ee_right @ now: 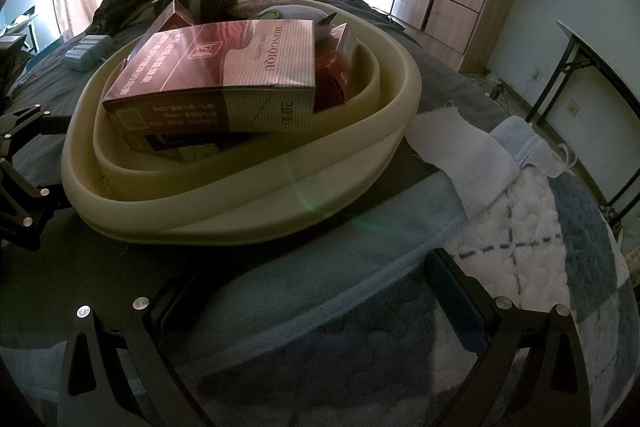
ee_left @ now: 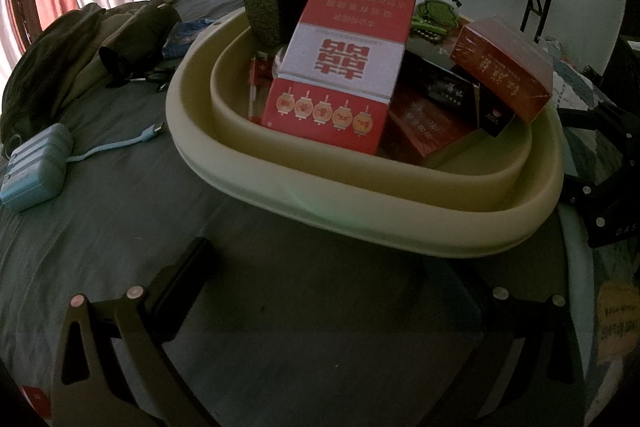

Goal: Organize rigid objects

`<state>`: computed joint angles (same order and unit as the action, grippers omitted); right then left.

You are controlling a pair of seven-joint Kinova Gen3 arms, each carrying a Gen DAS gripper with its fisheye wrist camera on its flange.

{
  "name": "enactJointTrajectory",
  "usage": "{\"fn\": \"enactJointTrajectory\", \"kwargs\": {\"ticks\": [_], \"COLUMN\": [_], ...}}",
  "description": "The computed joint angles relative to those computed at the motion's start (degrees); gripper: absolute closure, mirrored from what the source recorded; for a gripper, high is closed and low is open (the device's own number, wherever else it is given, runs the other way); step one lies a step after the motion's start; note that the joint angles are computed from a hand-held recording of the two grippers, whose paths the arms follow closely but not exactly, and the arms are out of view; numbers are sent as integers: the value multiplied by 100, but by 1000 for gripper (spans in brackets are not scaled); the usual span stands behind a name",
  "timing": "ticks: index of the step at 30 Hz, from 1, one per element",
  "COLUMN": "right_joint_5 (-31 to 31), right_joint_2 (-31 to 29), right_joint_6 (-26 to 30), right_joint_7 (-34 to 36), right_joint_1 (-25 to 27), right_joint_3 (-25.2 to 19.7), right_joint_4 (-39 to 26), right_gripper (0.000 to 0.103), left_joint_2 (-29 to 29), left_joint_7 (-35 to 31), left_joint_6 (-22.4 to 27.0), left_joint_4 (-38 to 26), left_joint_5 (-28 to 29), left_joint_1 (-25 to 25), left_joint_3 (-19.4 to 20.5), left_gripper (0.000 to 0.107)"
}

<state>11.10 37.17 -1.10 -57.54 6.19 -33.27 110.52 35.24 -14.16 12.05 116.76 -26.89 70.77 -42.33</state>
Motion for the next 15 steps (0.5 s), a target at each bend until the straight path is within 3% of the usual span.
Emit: {"fn": "enactJointTrajectory", "kwargs": {"ticks": [15], "right_joint_5": [14], "right_joint_2": [1], "right_joint_6": [1], "right_joint_7": [-15], "right_joint_1": [1], "right_joint_3": [0], "right_joint_4": [-3], "right_gripper": [0], "left_joint_2": [-6], "left_joint_7": [28], "left_joint_6": [0], "left_joint_4": [5], "left_joint_5": [-34], "left_joint_1": [-8], "left_joint_3": [8], "left_gripper": [4]}}
